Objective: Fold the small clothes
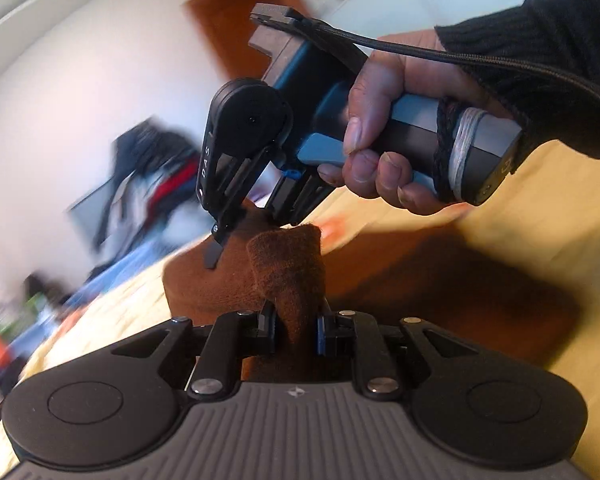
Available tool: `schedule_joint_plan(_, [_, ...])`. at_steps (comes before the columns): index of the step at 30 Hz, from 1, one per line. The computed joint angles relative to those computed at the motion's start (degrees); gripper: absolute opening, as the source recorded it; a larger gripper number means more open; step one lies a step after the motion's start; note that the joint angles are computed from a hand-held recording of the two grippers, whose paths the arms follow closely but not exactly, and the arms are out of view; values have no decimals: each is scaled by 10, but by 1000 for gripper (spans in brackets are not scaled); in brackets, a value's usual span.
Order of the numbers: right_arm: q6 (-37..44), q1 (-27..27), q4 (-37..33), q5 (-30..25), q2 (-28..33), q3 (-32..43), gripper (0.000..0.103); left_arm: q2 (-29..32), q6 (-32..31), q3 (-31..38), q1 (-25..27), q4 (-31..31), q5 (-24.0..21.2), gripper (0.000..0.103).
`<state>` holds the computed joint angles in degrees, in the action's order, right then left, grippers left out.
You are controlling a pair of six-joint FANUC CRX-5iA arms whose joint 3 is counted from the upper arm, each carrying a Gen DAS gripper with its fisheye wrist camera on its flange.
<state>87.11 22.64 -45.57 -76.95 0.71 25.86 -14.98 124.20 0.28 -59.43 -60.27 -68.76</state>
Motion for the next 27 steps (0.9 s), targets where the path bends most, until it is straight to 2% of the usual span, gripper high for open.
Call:
schedule_joint_plan(3, [12, -79, -1, -12, -48, -43, 17, 20, -23, -1, 26, 79, 73, 17])
schedule_joint_plan(5, [-5, -121, 9, -18, -68, -83, 18, 41, -47, -3, 53, 142, 95, 17])
schedule_joint_plan(6, [-11, -135, 14, -17, -73, -106, 24, 51, -44, -1, 51, 141, 92, 17])
schedule_joint_plan(7, [-27, -142, 28, -11, -78, -125, 31, 50, -28, -6, 36, 113, 92, 17])
schedule_joint_plan(8, [-33, -152, 23, -6, -82, -145, 29, 43, -24, -11, 32, 106, 98, 18])
schedule_joint_plan(9, [-26, -176, -12, -1, -86, -159, 33, 23, -28, -27, 42, 118, 124, 20])
schedule_joint_plan(10, [-25, -196, -42, -1, -91, -168, 42, 4, -37, -42, 56, 136, 152, 26])
schedule_joint_plan(11, [-21, -209, -63, -2, -93, -170, 46, -18, -52, -60, 72, 155, 178, 33])
schedule_joint_plan(12, [-10, -216, -78, -1, -97, -171, 48, -33, -57, -69, 75, 155, 180, 39])
schedule_joint_plan(13, [0, -218, -88, -2, -95, -167, 48, -39, -52, -71, 68, 144, 170, 59])
schedule_joint_plan(14, [2, -216, -91, -6, -91, -161, 48, -45, -39, -72, 56, 125, 153, 75])
schedule_joint_plan(15, [1, -208, -86, -10, -85, -154, 48, -46, -11, -68, 26, 93, 128, 77])
schedule_joint_plan(17, [-5, -176, -49, -1, -81, -150, 48, -59, 1, -75, 9, 78, 102, 77])
schedule_joint_plan(19, [-8, -145, -10, 6, -78, -149, 17, -63, 17, -74, -21, 48, 54, 77])
schedule_joint_plan(20, [-8, -136, 3, 7, -80, -148, 17, -60, 29, -67, -45, 28, 22, 77])
schedule_joint_plan(22, [21, -159, -23, 12, -93, -149, 17, -72, 41, -74, -54, 21, 0, 77])
schedule_joint_plan(24, [41, -182, -36, 16, -105, -152, 16, -79, 52, -79, -33, 49, 2, 78])
schedule_joint_plan(27, [-3, -161, 21, 6, -90, -160, 21, -94, 57, -70, -4, 99, -7, 78])
